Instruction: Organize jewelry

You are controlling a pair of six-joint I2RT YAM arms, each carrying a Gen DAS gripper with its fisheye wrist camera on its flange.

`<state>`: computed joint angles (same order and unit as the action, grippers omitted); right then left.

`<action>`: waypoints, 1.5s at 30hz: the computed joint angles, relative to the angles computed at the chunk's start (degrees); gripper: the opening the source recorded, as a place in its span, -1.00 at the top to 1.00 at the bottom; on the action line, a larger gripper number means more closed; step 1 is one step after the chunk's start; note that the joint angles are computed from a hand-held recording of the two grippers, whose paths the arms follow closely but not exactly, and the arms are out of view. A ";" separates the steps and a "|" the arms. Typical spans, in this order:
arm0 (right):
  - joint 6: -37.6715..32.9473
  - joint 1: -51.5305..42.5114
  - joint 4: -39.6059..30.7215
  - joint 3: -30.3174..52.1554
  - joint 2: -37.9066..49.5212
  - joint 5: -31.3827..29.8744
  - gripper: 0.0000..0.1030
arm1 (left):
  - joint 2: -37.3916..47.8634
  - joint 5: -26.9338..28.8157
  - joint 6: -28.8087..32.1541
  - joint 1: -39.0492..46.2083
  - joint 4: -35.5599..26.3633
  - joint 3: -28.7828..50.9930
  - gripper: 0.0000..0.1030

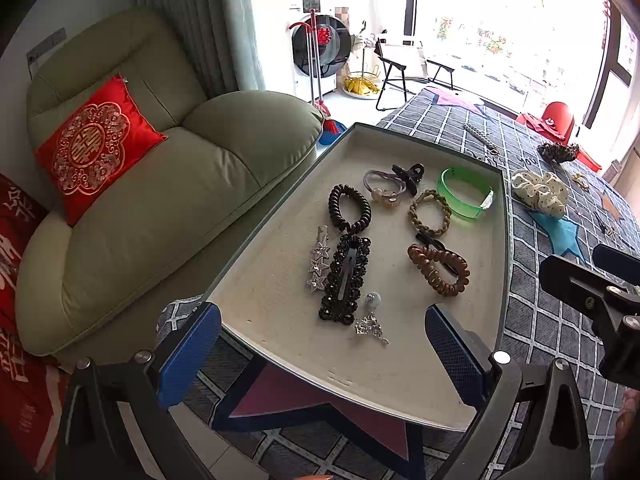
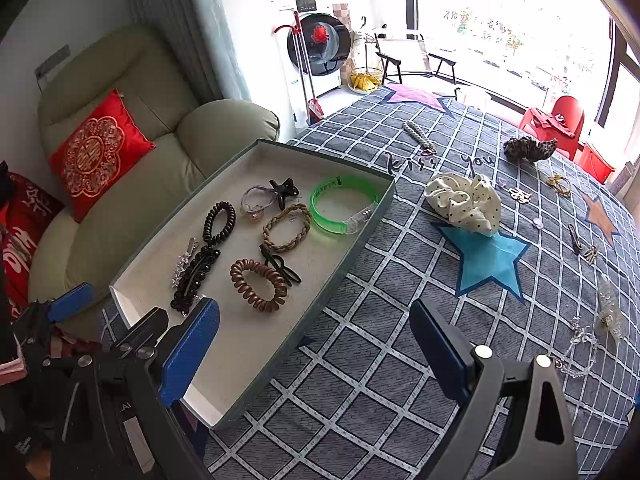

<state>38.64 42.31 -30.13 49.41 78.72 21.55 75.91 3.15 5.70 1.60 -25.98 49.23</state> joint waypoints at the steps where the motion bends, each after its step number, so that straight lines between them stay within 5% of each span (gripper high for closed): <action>1: 0.00 0.06 -0.06 0.05 0.00 0.05 -0.87 | -0.02 0.00 0.04 0.06 -0.04 0.00 -0.99; 45: 0.35 0.65 -0.67 0.30 -0.34 0.34 -0.88 | -1.53 -1.32 0.14 -0.56 1.44 -1.25 -0.99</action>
